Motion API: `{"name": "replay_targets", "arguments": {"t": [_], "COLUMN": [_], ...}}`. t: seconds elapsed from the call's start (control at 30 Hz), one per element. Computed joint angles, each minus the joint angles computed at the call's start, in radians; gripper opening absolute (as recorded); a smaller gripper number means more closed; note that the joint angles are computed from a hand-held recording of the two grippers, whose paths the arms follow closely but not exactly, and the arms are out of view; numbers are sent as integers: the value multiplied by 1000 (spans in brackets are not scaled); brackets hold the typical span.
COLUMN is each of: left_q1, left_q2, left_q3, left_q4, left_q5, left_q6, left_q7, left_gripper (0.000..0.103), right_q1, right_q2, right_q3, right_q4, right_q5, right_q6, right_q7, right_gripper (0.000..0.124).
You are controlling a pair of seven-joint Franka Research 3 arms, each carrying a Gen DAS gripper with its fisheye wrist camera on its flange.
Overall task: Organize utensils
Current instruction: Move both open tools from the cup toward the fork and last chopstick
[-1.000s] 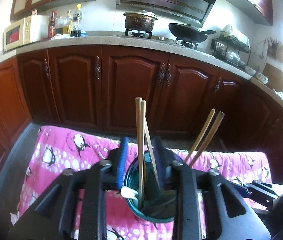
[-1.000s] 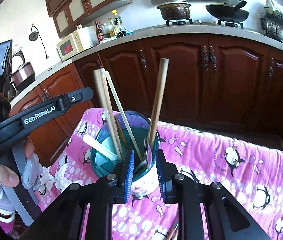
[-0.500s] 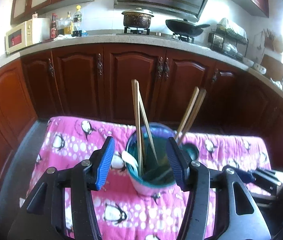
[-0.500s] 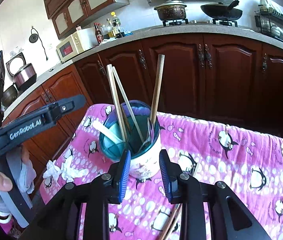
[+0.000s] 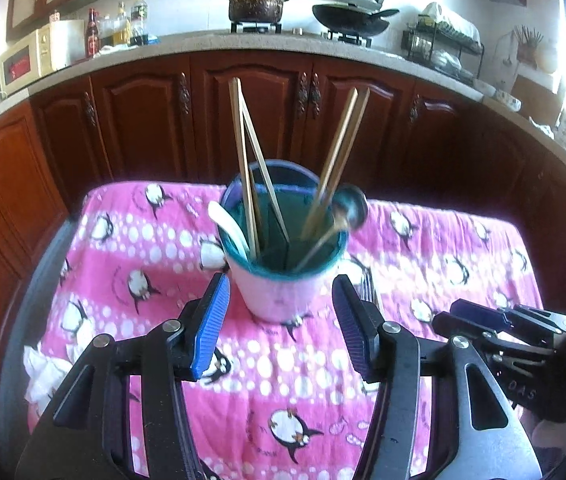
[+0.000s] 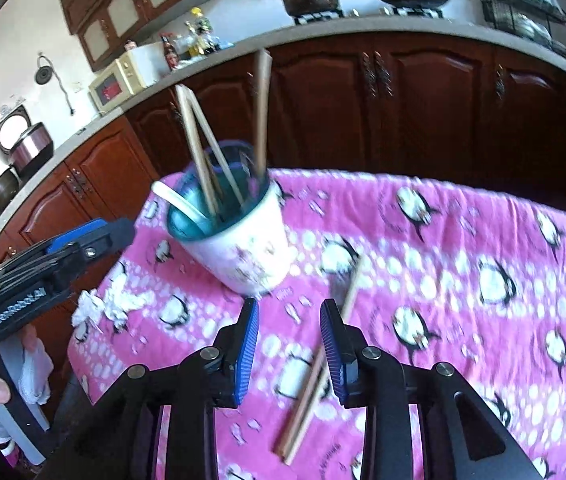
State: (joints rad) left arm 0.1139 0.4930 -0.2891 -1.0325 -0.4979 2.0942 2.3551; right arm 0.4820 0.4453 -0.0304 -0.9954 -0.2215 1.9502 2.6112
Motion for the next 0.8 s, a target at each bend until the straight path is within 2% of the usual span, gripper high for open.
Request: {"name": "replay_targets", "arguments": {"t": [0.2, 0.33, 0.6, 0.8], "left_q1": [-3, -8, -11, -13], "left_q2": [-33, -40, -28, -14], "left_q3": [11, 19, 26, 30], "left_q4": [-76, -100, -108, -107], "left_q5": [14, 28, 52, 78], "left_q6": [12, 16, -9, -38], "left_q7": [12, 11, -1, -21], "left_gripper": [53, 53, 53, 53], "right_q1": [-16, -32, -51, -77], "right_q2": [-100, -124, -103, -34], "right_q3": [17, 31, 41, 37], "right_q4": [-198, -257, -260, -202], "right_q5": [26, 43, 75, 133], "right_q6": [49, 66, 70, 81], "right_q7": [60, 77, 64, 27], "right_gripper": [30, 30, 30, 30]}}
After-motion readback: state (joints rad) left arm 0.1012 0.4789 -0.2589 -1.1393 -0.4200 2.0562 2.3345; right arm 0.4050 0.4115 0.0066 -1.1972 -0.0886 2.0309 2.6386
